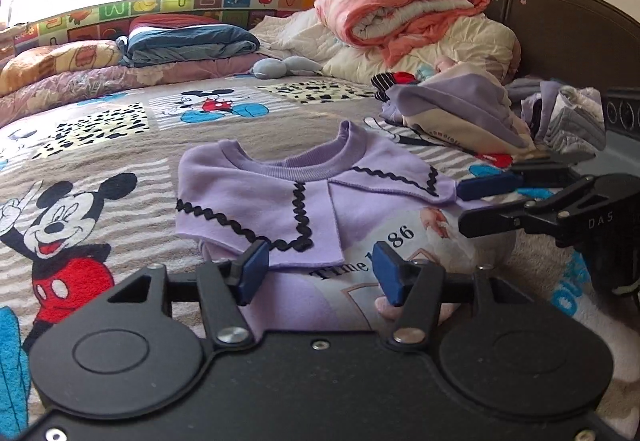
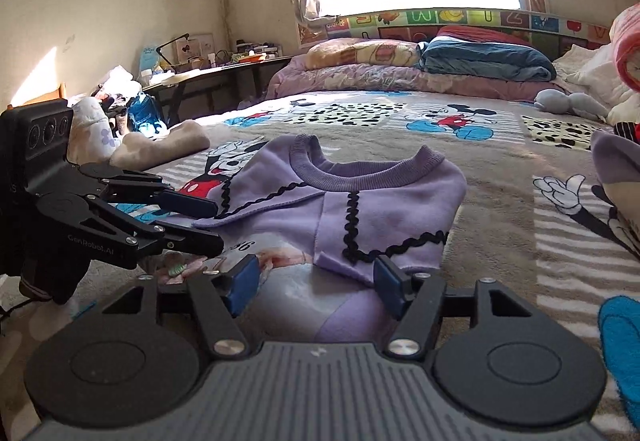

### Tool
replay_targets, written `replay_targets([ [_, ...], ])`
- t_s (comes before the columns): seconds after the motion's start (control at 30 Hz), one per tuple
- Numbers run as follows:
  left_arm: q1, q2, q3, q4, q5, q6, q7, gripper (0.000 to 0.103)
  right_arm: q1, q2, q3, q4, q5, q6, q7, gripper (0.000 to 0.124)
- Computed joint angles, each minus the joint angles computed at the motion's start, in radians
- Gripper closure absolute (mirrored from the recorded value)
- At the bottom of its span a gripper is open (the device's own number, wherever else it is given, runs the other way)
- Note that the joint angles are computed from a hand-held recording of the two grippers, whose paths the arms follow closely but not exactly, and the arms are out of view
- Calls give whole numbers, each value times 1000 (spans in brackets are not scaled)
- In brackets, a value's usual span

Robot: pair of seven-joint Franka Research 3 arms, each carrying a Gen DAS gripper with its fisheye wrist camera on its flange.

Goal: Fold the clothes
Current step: 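Grasp the folded sweatshirt's sides with both grippers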

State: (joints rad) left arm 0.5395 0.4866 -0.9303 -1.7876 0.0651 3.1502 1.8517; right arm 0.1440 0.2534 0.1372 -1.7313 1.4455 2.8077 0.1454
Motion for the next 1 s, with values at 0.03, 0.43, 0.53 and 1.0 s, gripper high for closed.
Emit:
replay_targets([
  [0.03,-19,-26,30,-14,-31,29,-53,47,-5,-13,2,-13,31,6,7,52],
  [0.43,46,-1,-41,-19,-359,-41,-410,34,-53,65,-28,33,195,-119,487,39],
  [0.53,5,21,-10,10,-355,-41,-433,32,-44,125,-17,93,131,-96,559,39],
  [1.0,-85,-5,61,-6,-328,18,-649,58,-114,206,79,188,6,-119,680,73],
])
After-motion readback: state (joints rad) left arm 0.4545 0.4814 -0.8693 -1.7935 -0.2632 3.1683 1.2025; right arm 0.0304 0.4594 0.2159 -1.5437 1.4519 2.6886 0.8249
